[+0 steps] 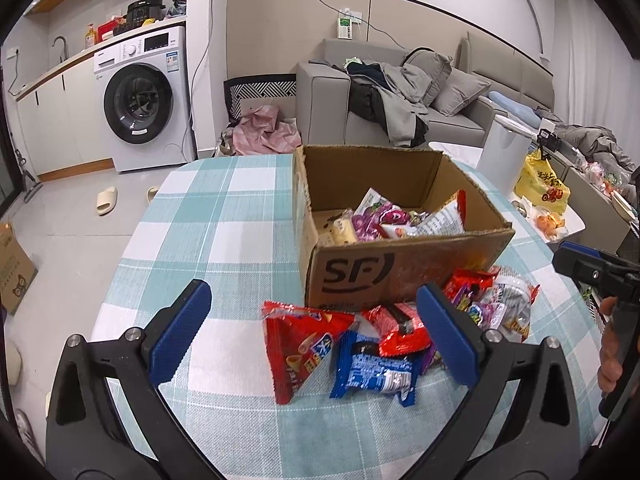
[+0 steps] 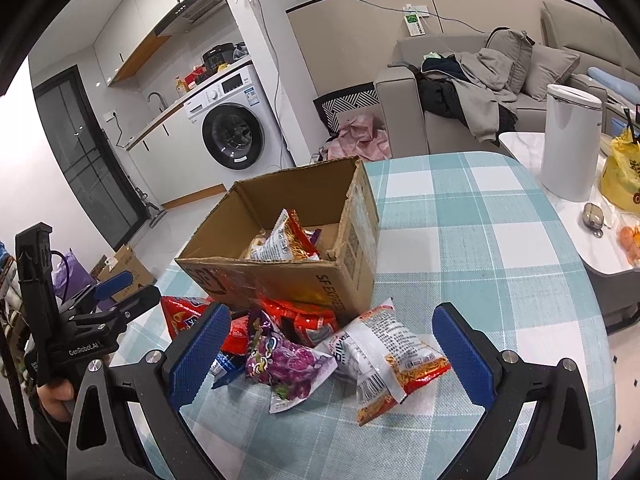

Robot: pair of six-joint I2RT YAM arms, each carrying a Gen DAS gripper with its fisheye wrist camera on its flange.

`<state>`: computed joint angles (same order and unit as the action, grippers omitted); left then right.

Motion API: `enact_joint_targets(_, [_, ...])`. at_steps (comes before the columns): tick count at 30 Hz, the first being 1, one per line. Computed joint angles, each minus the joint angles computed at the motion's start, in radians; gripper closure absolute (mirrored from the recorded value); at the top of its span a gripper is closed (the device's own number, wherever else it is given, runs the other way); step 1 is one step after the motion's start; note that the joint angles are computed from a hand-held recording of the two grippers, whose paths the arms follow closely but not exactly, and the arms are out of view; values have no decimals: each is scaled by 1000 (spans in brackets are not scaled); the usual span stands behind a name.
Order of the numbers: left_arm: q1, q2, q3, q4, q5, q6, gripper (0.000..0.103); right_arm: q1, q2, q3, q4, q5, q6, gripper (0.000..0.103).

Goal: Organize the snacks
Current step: 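Lower both tools toward red chip bag and white noodle bag beside box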

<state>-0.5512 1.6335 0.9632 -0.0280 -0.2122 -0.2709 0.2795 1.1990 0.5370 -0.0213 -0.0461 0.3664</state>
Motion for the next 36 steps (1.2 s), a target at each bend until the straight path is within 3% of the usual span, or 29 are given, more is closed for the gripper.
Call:
enact_joint_targets(16, [40, 49, -98, 63, 29, -25, 1, -35, 42, -50, 28, -11, -14, 0])
enact_joint_targets(36, [115, 251, 4, 82, 94, -18, 1, -108, 248, -34, 95, -38, -64, 0])
